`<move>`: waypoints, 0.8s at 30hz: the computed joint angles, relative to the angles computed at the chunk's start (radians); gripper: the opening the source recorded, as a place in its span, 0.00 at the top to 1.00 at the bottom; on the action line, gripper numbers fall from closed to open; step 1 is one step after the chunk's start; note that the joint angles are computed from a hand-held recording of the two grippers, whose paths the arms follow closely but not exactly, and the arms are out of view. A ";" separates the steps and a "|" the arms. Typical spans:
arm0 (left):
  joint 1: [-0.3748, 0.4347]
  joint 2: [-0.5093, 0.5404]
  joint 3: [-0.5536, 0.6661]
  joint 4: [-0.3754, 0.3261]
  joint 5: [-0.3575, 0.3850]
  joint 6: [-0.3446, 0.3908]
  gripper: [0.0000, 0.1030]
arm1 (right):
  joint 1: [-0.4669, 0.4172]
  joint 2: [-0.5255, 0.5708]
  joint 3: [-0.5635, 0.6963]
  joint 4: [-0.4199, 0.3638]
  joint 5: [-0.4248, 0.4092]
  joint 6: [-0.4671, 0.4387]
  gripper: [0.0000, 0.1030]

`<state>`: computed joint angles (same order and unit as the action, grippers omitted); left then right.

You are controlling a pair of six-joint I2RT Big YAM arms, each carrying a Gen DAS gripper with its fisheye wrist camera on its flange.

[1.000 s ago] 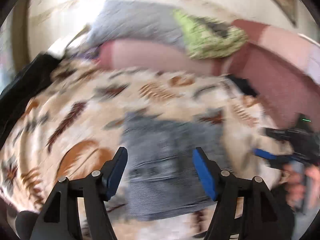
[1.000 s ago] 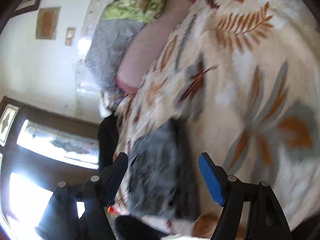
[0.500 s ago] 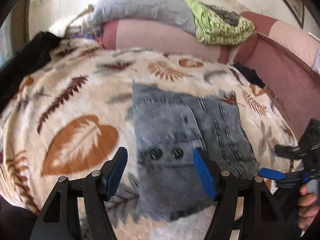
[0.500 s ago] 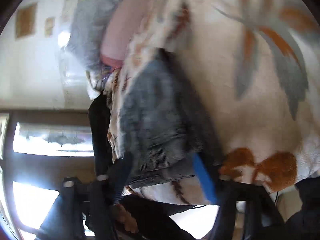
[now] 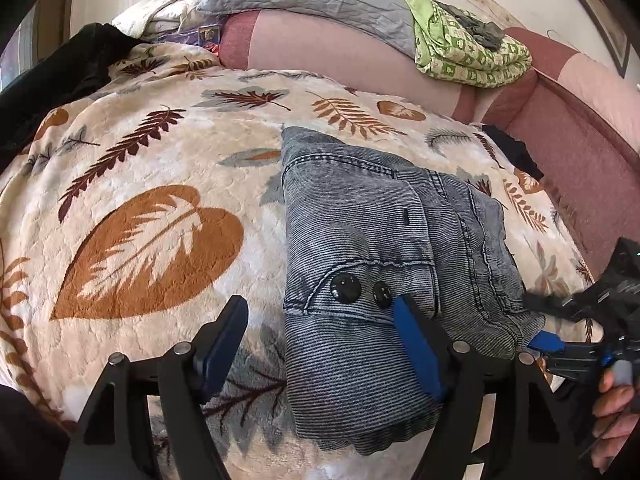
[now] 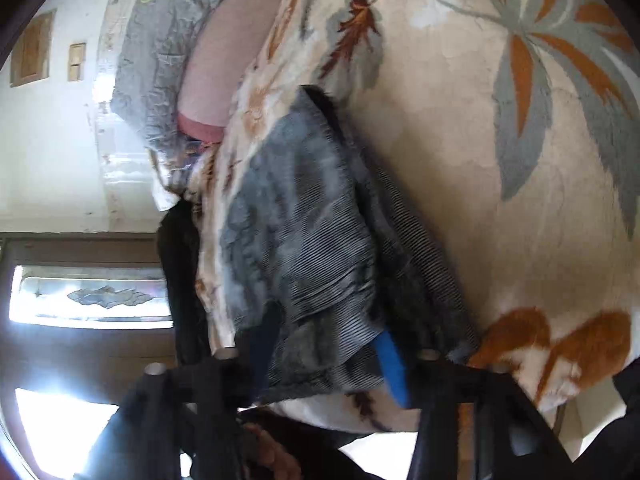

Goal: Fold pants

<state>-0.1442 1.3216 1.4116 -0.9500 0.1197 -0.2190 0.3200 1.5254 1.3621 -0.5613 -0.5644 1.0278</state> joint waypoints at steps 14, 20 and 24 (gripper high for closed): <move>-0.004 -0.006 -0.009 0.006 -0.019 0.005 0.20 | 0.093 -0.036 0.067 -0.224 0.305 -0.260 0.93; -0.002 -0.006 -0.012 0.008 -0.020 0.003 0.19 | 0.047 -0.081 0.007 -0.104 0.132 -0.162 0.62; -0.003 -0.009 -0.017 0.016 -0.023 0.008 0.19 | 0.035 -0.094 -0.030 -0.003 0.080 -0.057 0.35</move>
<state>-0.1469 1.3126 1.3941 -0.9337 0.0965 -0.2108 0.3546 1.4311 1.3324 -0.5648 -0.4846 0.9711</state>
